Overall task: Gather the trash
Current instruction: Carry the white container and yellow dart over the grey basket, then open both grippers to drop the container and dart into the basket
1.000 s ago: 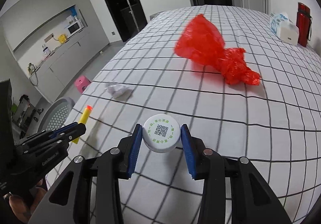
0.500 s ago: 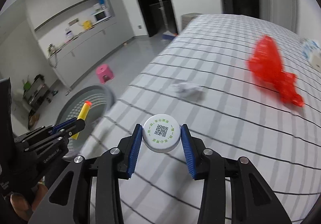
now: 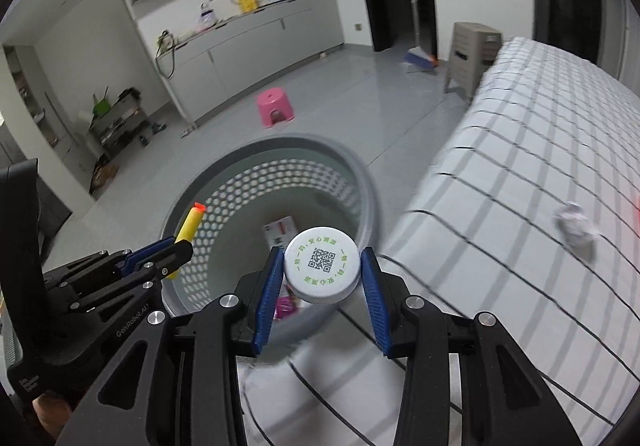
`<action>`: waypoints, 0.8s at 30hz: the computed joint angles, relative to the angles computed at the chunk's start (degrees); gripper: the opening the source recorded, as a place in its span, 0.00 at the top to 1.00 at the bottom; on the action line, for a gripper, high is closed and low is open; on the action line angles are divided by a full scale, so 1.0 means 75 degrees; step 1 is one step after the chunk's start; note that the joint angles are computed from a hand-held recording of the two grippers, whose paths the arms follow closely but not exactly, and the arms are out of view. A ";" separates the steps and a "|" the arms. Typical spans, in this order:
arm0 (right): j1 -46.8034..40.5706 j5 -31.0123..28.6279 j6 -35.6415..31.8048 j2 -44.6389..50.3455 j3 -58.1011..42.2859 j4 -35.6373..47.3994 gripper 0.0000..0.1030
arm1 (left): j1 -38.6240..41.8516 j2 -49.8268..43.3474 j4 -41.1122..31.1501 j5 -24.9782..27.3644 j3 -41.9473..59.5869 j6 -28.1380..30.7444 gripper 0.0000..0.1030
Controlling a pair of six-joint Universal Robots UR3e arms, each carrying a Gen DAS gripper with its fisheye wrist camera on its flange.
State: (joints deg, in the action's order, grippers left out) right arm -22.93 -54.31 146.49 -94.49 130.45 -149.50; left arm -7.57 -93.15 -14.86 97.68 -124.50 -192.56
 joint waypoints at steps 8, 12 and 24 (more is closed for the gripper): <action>0.1458 -0.0687 0.1055 0.1791 -0.1240 -0.0781 0.63 | 0.1233 -0.0020 0.0326 -0.0746 -0.0460 0.0587 0.88; 0.1890 -0.0974 0.1256 0.2318 -0.1704 -0.0851 0.63 | 0.1589 -0.0190 0.0513 -0.0982 -0.0563 0.0697 0.88; 0.2195 -0.1247 0.1439 0.2548 -0.1955 -0.0842 0.63 | 0.1809 -0.0608 0.0558 -0.1220 -0.0407 0.0762 0.88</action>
